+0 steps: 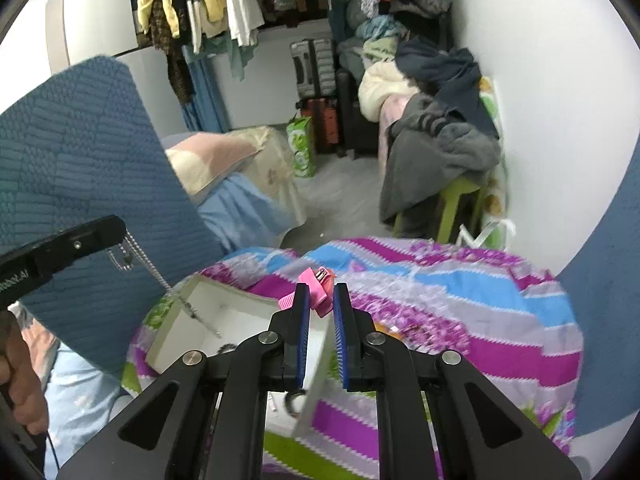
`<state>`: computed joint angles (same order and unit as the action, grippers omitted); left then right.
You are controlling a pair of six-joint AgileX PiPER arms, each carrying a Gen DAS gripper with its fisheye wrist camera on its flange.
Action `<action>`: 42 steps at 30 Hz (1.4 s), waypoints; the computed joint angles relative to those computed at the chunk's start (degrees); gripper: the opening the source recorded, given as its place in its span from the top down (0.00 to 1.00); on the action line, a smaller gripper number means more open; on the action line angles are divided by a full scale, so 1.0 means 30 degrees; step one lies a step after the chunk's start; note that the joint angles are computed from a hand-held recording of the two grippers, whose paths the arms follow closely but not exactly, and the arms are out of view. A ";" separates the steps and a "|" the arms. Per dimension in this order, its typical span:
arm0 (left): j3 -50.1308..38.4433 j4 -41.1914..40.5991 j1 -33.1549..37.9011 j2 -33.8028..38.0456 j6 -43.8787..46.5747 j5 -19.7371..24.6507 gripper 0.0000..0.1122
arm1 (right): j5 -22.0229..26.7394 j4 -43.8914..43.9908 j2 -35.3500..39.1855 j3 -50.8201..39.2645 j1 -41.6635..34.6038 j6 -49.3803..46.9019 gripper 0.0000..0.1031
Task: Organize jewelry
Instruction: 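Carry the left tool's item while the right tool carries the pink charm to the box, then open the left tool over the box while the right tool releases the pink charm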
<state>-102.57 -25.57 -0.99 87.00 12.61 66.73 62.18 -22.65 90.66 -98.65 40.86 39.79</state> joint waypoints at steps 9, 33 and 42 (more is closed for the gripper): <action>0.5751 -0.1140 0.1765 -0.0040 0.2738 -0.1980 0.98 | -0.1813 0.1320 0.2247 0.1756 0.0908 0.0985 0.91; 0.9984 -0.0653 0.0956 -0.1267 0.2769 -0.4690 0.96 | -0.2825 0.2598 0.2557 0.3103 0.1134 0.0250 0.80; 0.8098 0.1340 -0.0807 -0.2305 -0.0301 -0.4351 0.95 | -0.2543 0.1294 0.0043 0.2921 0.0999 -0.0577 0.73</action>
<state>-78.27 -21.55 -3.41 80.08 11.70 53.67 54.55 -18.77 90.79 -89.89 43.86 38.06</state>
